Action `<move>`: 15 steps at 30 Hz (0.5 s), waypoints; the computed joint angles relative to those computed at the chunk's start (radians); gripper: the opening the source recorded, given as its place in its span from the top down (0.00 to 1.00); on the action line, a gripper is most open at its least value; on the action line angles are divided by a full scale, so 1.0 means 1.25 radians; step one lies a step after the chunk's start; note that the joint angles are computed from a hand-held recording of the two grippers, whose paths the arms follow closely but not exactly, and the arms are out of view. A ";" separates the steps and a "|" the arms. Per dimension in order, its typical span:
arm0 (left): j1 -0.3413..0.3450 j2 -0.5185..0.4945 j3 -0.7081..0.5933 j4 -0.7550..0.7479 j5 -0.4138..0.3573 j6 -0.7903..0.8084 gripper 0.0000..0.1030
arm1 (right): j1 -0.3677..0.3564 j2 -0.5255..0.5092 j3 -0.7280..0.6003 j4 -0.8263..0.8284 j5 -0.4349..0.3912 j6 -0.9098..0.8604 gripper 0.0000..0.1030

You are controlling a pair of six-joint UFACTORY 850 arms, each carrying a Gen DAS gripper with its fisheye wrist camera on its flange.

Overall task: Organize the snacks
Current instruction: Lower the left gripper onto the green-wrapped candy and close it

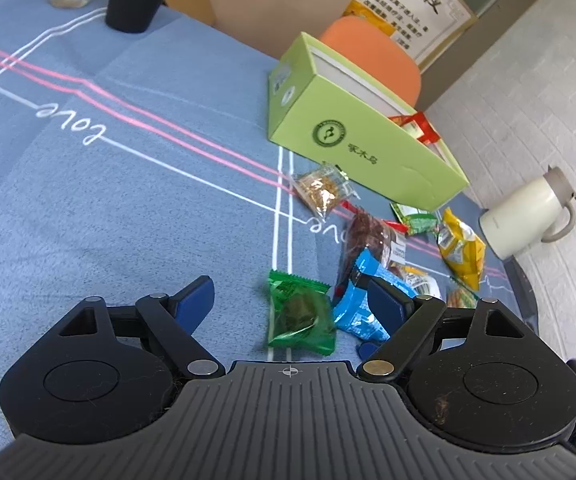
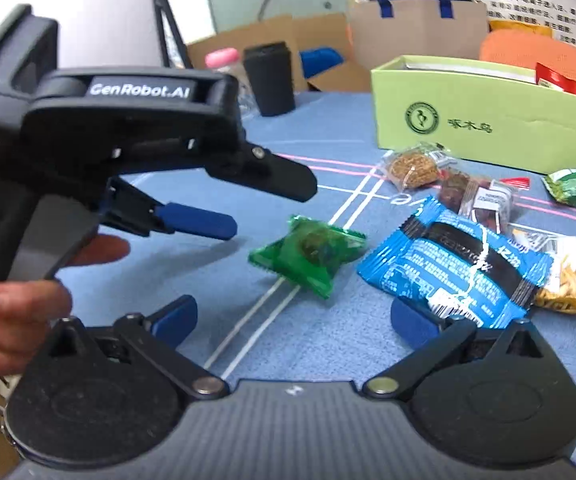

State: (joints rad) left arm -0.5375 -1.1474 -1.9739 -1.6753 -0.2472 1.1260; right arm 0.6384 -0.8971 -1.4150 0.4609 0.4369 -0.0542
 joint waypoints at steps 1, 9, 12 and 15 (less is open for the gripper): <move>-0.002 0.004 0.005 -0.018 0.004 0.028 0.31 | 0.003 0.003 0.005 -0.010 0.013 0.005 0.01; -0.012 0.015 0.014 -0.029 0.035 0.058 0.31 | 0.007 -0.004 -0.012 0.041 0.032 -0.086 0.01; -0.013 0.017 0.018 -0.046 0.038 0.074 0.31 | 0.003 -0.008 -0.019 0.034 0.032 -0.086 0.01; -0.015 0.018 0.017 -0.023 0.040 0.052 0.30 | 0.002 -0.008 -0.018 0.019 0.029 -0.075 0.01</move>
State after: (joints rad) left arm -0.5561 -1.1251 -1.9532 -1.7042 -0.1976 1.1911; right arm 0.6408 -0.9068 -1.4381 0.4845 0.4734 -0.1482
